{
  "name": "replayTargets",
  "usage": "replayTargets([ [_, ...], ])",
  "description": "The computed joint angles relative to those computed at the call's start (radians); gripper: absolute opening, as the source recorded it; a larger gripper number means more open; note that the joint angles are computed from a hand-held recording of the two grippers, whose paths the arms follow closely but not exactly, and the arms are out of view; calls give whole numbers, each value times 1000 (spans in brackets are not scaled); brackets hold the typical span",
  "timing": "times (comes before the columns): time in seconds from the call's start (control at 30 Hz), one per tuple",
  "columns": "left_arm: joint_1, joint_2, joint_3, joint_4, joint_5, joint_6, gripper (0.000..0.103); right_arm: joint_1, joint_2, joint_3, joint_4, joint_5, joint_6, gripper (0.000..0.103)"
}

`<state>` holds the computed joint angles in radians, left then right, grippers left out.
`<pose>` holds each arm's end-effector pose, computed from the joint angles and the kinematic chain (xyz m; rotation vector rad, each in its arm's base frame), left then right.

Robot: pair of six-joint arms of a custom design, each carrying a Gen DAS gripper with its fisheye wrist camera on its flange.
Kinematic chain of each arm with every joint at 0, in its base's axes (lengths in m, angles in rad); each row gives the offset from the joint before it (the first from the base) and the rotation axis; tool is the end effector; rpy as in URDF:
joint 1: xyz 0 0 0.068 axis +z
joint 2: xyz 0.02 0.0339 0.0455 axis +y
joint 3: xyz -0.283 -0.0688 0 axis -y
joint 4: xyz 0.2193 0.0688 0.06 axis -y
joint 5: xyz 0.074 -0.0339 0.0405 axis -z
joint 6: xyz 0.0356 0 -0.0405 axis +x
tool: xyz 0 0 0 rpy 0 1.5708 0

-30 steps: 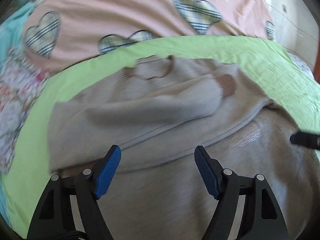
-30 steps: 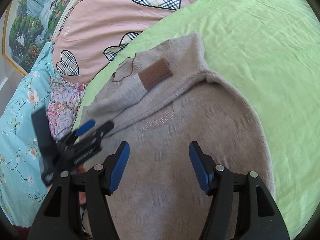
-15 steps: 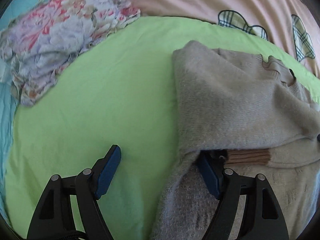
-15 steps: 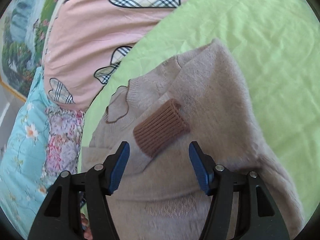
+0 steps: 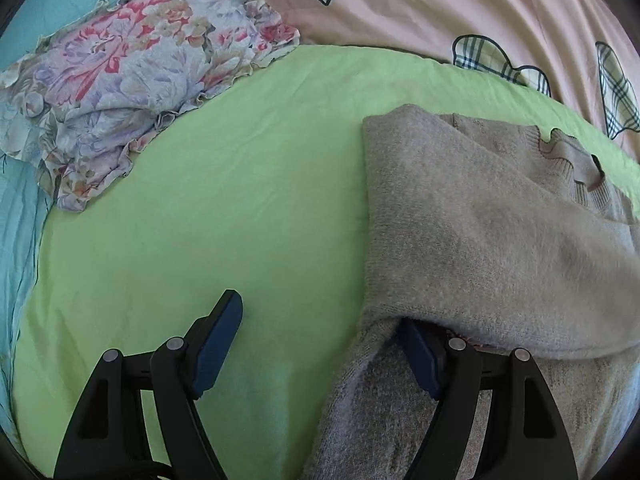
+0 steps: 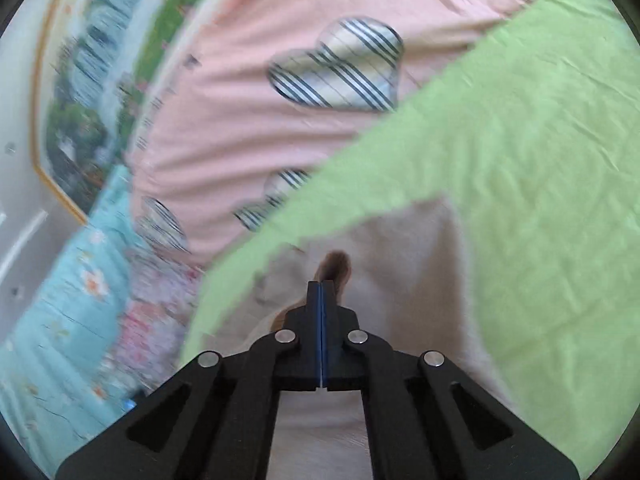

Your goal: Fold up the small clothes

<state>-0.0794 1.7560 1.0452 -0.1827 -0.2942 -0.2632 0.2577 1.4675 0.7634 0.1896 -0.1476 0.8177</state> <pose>0.3449 -0.0171 0.2098 -0.3478 2.3980 0.2080 0.2809 0.0795 0.2450 0.5121 2.1212 0.7899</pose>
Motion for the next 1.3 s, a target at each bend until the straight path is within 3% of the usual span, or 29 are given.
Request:
replayTargets([
  [0.07,-6,-7,-13,13,-10,3,77,-20,49,-15,-22,-57,14,0],
  [0.17,-5,-6,-16,14,0,8,77,0,69,-28,-34,-20,62,2],
  [0.2,-4,-4,-15,13,5,4,77,2,77,-31,-15,-23,71,8],
  [0.23,1,-5,-16,14,15,1,77,4,87,-32,2,-29,71,28],
  [0.3,8,-8,-22,22,30,-2,77,16,101,-11,8,-22,64,53],
  [0.43,17,-8,-23,23,49,-5,77,65,189,137,-166,6,-39,53],
  [0.47,17,-7,-21,22,48,-5,77,70,207,155,-186,-2,-55,48],
  [0.5,18,-8,-22,23,49,-4,77,76,219,172,-209,-7,-80,21],
  [0.53,18,-7,-21,23,50,-4,77,81,214,175,-210,-9,-94,10],
  [0.7,17,-7,-25,32,55,-12,79,90,16,133,-156,135,-143,10],
  [0.83,8,-10,-22,26,38,-19,79,43,110,195,-267,100,-190,10],
  [1.03,53,-19,-30,26,123,-55,79,64,141,136,-235,129,-199,10],
  [1.17,55,-5,-10,5,129,-51,80,82,189,180,-305,174,-222,12],
  [1.3,65,-13,21,-72,164,-14,80,78,60,129,-330,175,-179,17],
])
